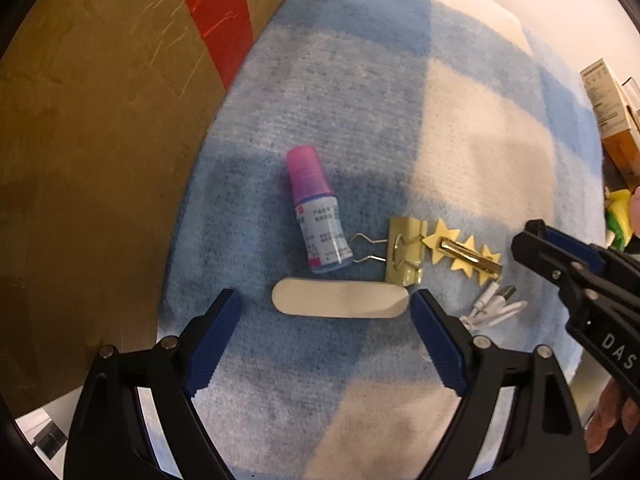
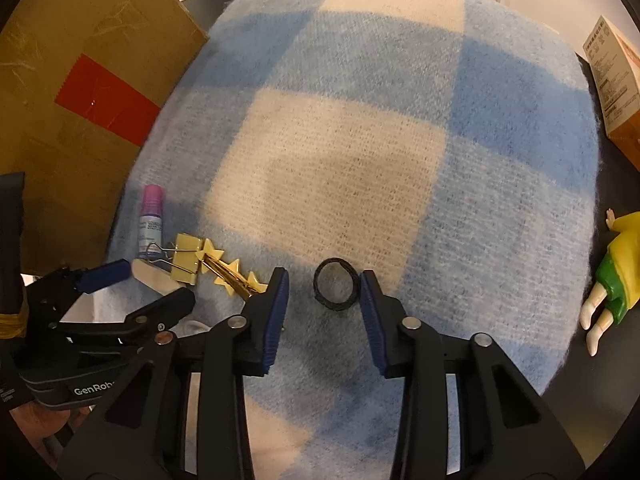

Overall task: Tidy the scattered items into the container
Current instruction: 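Grasp the wooden stick with the left tool while the right tool grasps the black ring, then carry the wooden stick and black ring with both tools over the box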

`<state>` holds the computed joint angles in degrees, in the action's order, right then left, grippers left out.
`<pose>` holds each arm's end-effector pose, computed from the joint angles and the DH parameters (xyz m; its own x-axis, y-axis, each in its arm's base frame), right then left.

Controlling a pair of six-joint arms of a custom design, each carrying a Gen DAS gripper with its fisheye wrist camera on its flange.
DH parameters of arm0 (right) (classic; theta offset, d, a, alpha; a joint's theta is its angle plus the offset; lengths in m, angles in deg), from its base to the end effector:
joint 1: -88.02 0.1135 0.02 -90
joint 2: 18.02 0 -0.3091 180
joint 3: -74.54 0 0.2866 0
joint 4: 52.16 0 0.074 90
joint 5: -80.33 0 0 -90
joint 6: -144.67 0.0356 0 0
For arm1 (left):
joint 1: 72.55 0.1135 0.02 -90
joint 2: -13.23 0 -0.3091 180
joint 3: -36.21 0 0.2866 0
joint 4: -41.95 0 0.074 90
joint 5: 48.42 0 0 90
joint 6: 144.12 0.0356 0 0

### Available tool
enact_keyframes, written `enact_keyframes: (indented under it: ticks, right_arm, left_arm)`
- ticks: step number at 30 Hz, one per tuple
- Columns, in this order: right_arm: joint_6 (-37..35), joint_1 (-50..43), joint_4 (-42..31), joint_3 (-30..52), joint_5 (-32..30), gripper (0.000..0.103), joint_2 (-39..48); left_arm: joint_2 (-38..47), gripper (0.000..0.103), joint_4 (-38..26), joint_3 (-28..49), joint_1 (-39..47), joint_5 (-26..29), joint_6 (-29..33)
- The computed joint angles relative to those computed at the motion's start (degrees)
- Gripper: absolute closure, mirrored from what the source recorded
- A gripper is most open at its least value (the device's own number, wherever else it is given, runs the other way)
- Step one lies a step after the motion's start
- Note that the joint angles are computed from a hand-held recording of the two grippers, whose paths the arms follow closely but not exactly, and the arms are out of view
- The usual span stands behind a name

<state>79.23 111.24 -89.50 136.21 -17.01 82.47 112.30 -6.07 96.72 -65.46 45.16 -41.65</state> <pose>0.2975 0.1326 0.1316 -0.9858 0.0257 -0.1660 -0.0103 0.9772 0.2123 0.2974 0.0347 0.1308 -0.9930 0.0937 -0.0717 0.0972 0.9941 -0.0480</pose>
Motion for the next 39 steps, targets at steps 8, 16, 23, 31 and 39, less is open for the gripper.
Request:
enact_keyframes:
  ticks: [8, 16, 23, 31, 39]
  right_arm:
    - [-0.69, 0.83, -1.28, 0.93, 1.84, 0.082, 0.39]
    - [0.33, 0.81, -1.59, 0.95, 1.06, 0.083, -1.02]
    - [1.16, 1.04, -3.55, 1.50, 1.31, 0.083, -3.29]
    - [3.08, 2.91, -8.85, 2.19, 3.46, 0.083, -9.27]
    - [6.75, 5.22, -14.95, 2.39, 6.11, 0.083, -16.84]
  left_arm:
    - [-1.58, 0.039, 0.90, -1.25, 0.09, -1.41, 1.04]
    - [-0.66, 0.040, -1.31, 0.89, 3.30, 0.33, 3.54]
    - [-2.87, 0.040, -4.64, 2.43, 3.85, 1.47, 4.52]
    - [-6.96, 0.040, -10.46, 4.84, 4.33, 4.31, 6.82]
    - [-15.20, 0.040, -18.25, 6.13, 3.28, 7.86, 8.61]
